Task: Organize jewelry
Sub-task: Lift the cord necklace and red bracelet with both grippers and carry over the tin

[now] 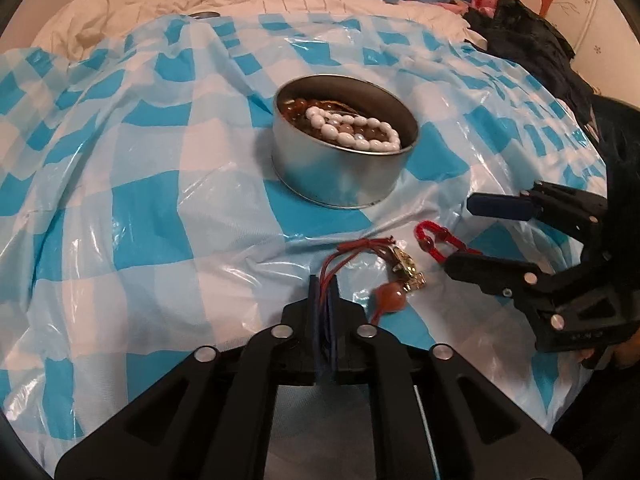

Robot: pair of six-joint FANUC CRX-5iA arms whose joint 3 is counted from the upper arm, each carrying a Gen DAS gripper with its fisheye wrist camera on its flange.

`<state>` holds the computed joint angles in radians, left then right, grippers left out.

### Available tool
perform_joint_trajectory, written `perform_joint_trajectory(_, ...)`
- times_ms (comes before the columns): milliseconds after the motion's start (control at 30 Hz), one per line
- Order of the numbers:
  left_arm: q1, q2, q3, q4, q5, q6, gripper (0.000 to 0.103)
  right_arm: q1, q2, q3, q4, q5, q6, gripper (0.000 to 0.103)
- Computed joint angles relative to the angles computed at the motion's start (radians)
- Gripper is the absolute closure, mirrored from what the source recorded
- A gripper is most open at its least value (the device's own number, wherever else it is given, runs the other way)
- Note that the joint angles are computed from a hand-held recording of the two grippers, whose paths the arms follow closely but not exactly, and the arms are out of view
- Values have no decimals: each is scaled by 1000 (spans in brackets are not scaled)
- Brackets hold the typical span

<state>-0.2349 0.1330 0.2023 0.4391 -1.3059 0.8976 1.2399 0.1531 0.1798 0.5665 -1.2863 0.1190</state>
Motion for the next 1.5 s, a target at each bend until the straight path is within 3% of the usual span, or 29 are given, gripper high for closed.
perform_joint_trajectory(100, -3, -9, -15, -7, 37, 14, 62, -2, 49, 56, -23, -68, 69, 43)
perform_joint_trajectory(167, -15, -10, -19, -28, 44, 11, 57, 3, 94, 106, -26, -124, 144, 56)
perform_joint_trajectory(200, -23, -6, -14, -40, 36, 6, 57, 5, 101, 115, -26, -128, 164, 71)
perform_joint_trajectory(233, -30, -7, -13, -51, 35, -7, 66, 7, 108, 123, -26, -140, 171, 85)
perform_joint_trajectory(267, -36, -5, -7, -51, 21, -27, 83, 7, 110, 126, -25, -147, 172, 89)
perform_joint_trajectory(333, -46, -9, 2, -66, 12, -42, 100, 5, 87, 100, -27, -123, 146, 95)
perform_joint_trajectory(533, -6, -2, -7, 59, -37, -61, 101, -7, -6, -12, -10, 29, 12, 95)
perform_joint_trajectory(767, 31, -7, -29, 226, -45, -82, 101, -7, -69, -94, 57, 122, -124, 95)
perform_joint_trajectory(1167, 8, -9, -6, 231, -21, -87, 101, -2, -112, -156, 144, 148, -232, 95)
perform_joint_trajectory(1500, -26, -18, 9, 196, 40, -71, 101, 7, -146, -222, 287, 147, -346, 95)
